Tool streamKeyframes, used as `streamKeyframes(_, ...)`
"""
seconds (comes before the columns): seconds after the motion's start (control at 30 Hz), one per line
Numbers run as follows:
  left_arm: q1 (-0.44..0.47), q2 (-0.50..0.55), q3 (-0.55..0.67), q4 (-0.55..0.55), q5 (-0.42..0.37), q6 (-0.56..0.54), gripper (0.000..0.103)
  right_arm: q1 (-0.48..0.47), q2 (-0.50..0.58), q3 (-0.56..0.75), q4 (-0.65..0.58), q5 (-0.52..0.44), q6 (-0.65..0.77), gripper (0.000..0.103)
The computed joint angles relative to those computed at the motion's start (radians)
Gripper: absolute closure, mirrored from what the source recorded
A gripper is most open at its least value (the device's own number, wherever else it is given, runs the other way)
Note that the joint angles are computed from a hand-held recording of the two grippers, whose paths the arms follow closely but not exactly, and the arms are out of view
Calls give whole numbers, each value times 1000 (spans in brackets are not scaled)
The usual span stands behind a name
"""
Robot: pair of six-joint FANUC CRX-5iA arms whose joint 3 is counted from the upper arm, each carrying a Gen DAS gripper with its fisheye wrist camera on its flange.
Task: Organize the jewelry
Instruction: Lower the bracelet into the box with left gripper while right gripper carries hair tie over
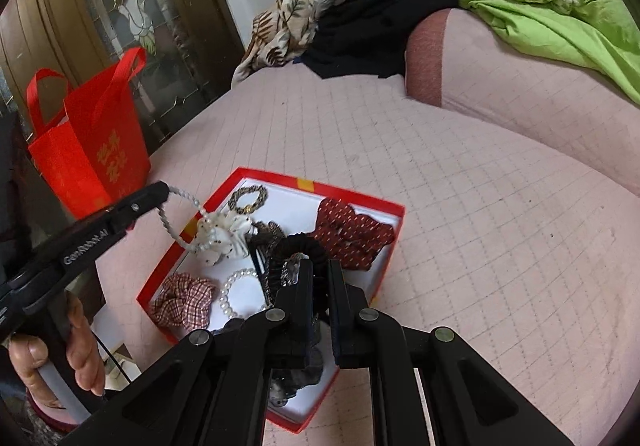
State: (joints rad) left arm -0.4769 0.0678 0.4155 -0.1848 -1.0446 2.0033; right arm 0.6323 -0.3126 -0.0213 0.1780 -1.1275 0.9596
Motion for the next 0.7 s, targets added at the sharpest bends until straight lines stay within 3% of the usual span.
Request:
streamKeyframes(0.23, -34, -19, 7, -89, -11, 19, 98, 18, 22, 11, 19, -13, -18, 95)
streamKeyframes(0.7, -12, -26, -19, -36, -5, -28, 98, 7, 121, 93, 35, -16, -8, 95)
